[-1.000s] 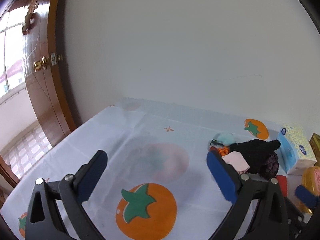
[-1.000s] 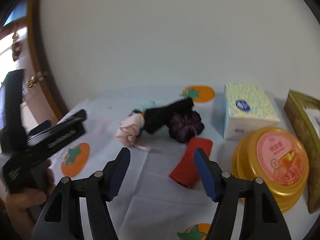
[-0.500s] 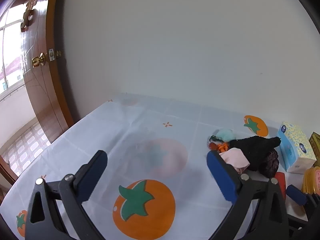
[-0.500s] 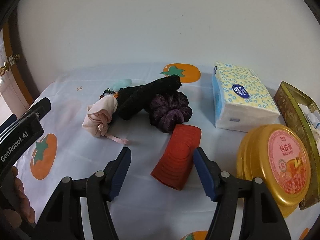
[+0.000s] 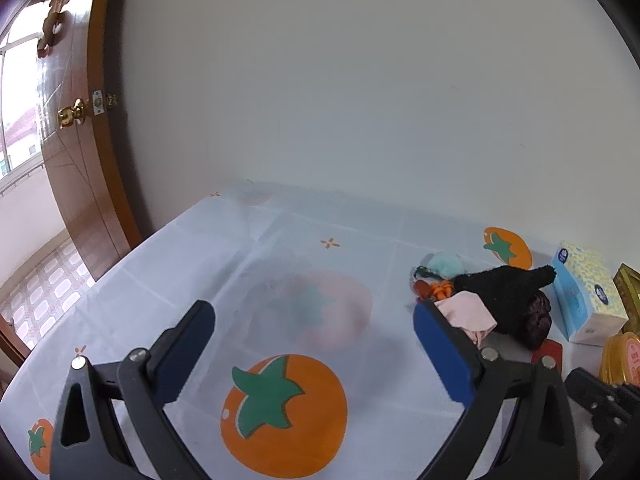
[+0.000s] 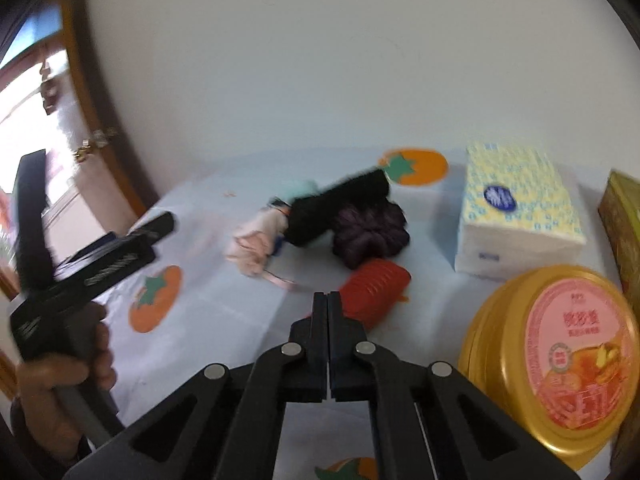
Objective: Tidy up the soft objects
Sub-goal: 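Close the right tool on the red ribbed pad and lift it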
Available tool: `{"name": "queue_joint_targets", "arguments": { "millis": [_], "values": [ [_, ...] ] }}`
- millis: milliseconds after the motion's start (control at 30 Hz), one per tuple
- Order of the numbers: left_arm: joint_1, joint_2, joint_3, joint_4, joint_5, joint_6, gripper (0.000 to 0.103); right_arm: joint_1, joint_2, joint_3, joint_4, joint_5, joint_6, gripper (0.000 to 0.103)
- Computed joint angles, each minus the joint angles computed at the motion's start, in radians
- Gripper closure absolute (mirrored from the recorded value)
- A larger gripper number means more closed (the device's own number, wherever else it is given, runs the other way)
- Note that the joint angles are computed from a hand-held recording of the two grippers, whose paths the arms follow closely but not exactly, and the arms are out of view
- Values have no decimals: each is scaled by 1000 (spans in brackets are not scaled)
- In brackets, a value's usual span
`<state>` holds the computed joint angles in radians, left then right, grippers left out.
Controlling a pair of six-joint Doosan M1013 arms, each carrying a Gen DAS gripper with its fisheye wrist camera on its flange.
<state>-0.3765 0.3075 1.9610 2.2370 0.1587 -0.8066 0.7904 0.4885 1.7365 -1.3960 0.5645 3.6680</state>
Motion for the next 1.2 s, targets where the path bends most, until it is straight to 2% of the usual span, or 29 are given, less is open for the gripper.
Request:
{"name": "queue_joint_targets", "arguments": {
  "millis": [67, 167, 233, 367, 433, 467, 500, 567, 600, 733, 833, 900, 967, 1133, 1200],
  "values": [
    [0, 0, -1, -9, -5, 12, 2, 7, -5, 10, -40, 5, 17, 102],
    [-2, 0, 0, -49, -4, 47, 2, 16, -2, 0, 0, 56, -4, 102],
    [-1, 0, 0, -55, -4, 48, 2, 13, 8, -22, 75, 65, -48, 101],
    [-1, -1, 0, -58, -6, 47, 2, -7, 32, -62, 256, 32, -174, 100],
    [1, -1, 0, -54, -13, 41, 2, 1, 39, -78, 268, 84, -178, 97],
    [2, -2, 1, -55, -16, 39, 2, 2, 40, -83, 272, 95, -181, 88],
    [3, -2, 0, -59, -20, 40, 2, 1, 38, -80, 256, 93, -159, 67],
    [6, -3, -1, -62, -32, 35, 2, 2, 34, -69, 222, 89, -106, 45],
    [8, -4, -1, -46, -39, 13, 2, 3, 34, -70, 222, 94, -104, 41],
    [10, -7, 1, 18, -41, -59, 2, 1, 53, -100, 257, 126, -146, 41],
    [10, -8, 2, 20, -39, -63, 2, -22, 76, -143, 399, 122, -284, 42],
    [9, -7, 2, 8, -39, -51, 2, -27, 95, -180, 461, 167, -358, 42],
    [10, -6, 0, -18, -43, -24, 2, -30, 103, -195, 471, 185, -387, 49],
    [11, -3, -3, -96, -58, 64, 2, -36, 82, -163, 462, 130, -431, 52],
    [10, -2, -4, -61, -68, 39, 2, -36, 60, -124, 418, 78, -395, 56]
  ]
}}
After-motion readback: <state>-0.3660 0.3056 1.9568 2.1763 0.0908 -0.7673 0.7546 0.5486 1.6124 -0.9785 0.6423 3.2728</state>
